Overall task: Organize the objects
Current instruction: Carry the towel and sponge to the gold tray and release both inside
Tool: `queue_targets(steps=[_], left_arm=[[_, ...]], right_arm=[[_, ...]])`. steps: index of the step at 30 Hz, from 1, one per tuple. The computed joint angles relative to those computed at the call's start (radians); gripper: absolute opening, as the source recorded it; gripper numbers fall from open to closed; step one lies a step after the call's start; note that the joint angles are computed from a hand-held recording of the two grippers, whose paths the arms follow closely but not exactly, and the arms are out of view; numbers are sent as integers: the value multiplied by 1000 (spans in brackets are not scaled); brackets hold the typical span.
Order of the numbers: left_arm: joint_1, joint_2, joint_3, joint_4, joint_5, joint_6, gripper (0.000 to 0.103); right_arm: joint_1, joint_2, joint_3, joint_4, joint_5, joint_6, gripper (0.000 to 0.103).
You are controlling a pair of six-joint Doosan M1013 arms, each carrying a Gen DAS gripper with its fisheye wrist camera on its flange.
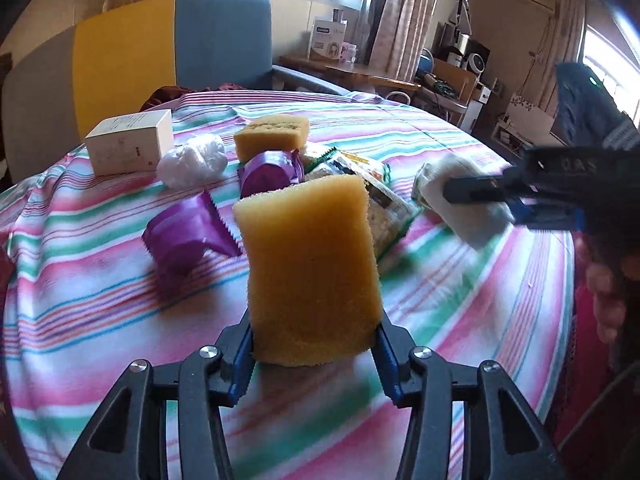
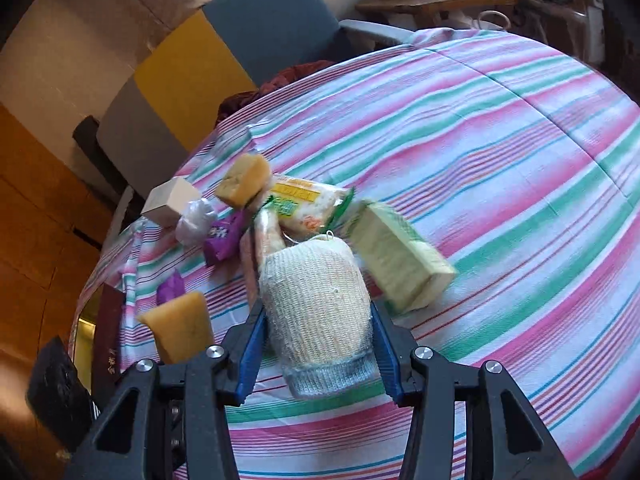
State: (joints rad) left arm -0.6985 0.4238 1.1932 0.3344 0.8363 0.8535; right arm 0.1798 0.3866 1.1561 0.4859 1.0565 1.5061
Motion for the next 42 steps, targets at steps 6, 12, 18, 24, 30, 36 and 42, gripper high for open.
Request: queue_targets(steps=[6, 12, 18, 24, 30, 36, 42], left_arm=[[-14, -43, 68, 22, -40, -21, 51], [-25, -77, 111, 30, -44, -38, 50], [-34, -126, 160, 40, -64, -68, 50], [-39, -171, 196, 46, -77, -85, 50], [-35, -224, 242, 82, -87, -160, 50], [-7, -276, 281, 105, -46, -253, 50], [37, -326, 320, 118, 26, -315, 50]], right_arm=[[22, -9, 6, 18, -19, -108, 50], [45, 3, -8, -32, 4, -135, 50], [47, -12, 11, 11, -38, -195, 50], [54, -13, 12, 30, -27, -241, 50], [65, -14, 14, 8, -26, -271, 50], [71, -19, 20, 16, -34, -309, 50], [77, -36, 39, 68, -57, -392, 50]])
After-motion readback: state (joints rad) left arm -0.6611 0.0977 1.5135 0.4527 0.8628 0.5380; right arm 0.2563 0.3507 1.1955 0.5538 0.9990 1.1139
